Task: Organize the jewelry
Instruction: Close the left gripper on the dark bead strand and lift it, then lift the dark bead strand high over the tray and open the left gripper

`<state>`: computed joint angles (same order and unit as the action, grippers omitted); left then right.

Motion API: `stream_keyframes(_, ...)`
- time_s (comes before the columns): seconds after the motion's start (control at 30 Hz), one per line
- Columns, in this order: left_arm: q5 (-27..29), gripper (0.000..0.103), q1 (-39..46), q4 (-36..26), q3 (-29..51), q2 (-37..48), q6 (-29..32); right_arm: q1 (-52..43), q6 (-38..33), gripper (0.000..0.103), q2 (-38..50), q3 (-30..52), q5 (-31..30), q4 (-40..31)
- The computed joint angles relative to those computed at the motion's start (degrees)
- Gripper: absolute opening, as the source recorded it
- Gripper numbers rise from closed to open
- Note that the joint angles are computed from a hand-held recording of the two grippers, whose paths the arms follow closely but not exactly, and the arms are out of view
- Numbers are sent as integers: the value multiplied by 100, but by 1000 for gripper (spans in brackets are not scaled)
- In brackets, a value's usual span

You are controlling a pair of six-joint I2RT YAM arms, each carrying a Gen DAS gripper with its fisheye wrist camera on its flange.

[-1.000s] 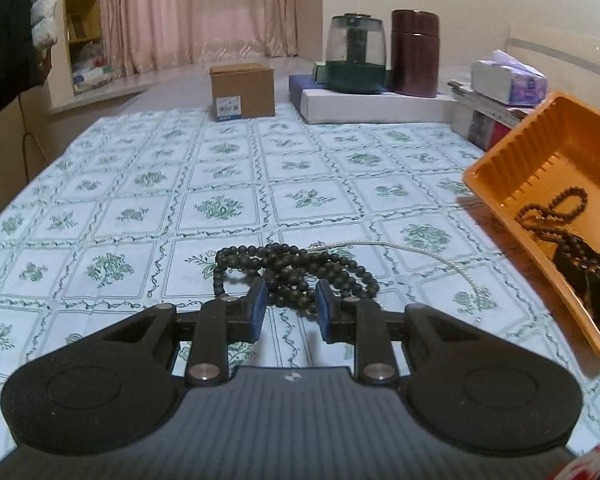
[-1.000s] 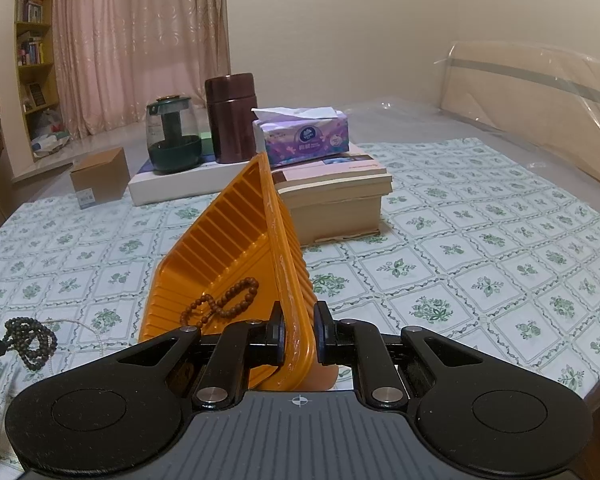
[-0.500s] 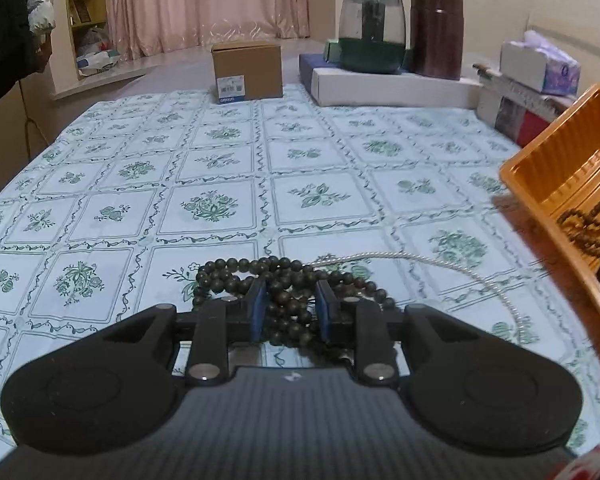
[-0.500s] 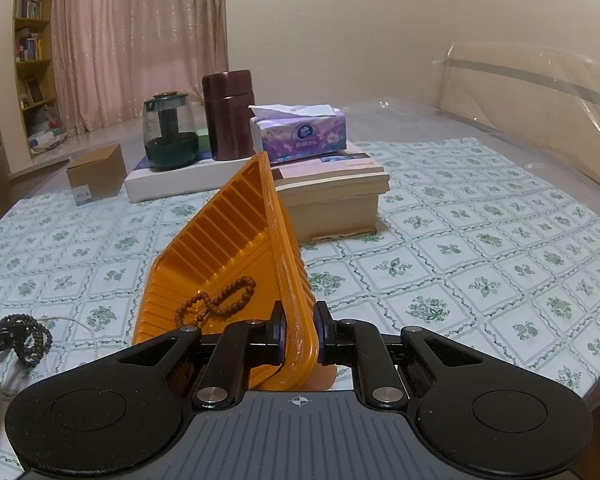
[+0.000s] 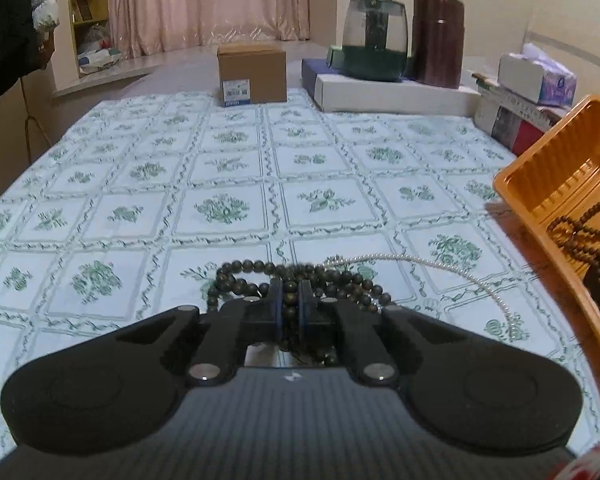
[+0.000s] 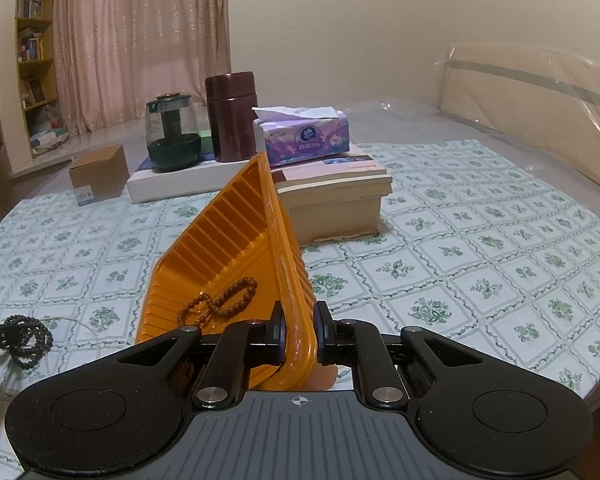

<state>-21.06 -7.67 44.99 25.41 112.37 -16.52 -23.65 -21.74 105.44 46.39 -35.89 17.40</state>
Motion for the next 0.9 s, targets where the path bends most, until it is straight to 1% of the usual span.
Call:
stream_keyframes(0.13,67,6,70,-122,-272,-648,303,-1,3,14,-36,-30,-27,0)
stream_keyframes(0.27,208,6,218,-467,-446,-1470,672,-4,-1,14,-88,-79,-47,6)
stream_keyframes(0.37,238,6,260,-932,-442,-2133,930,-6,-7,14,-126,-117,-59,18)
stream_keyframes(0.47,282,6,287,-1408,-330,-2590,1114,6,-4,15,-156,-133,-75,14)
stream_keyframes(0.57,271,6,284,-1718,-239,-2859,1230,13,5,15,-183,-151,-86,11)
stream_keyframes(0.9,428,6,324,-2248,-84,-3317,1287,26,-35,15,-228,-202,-88,18)
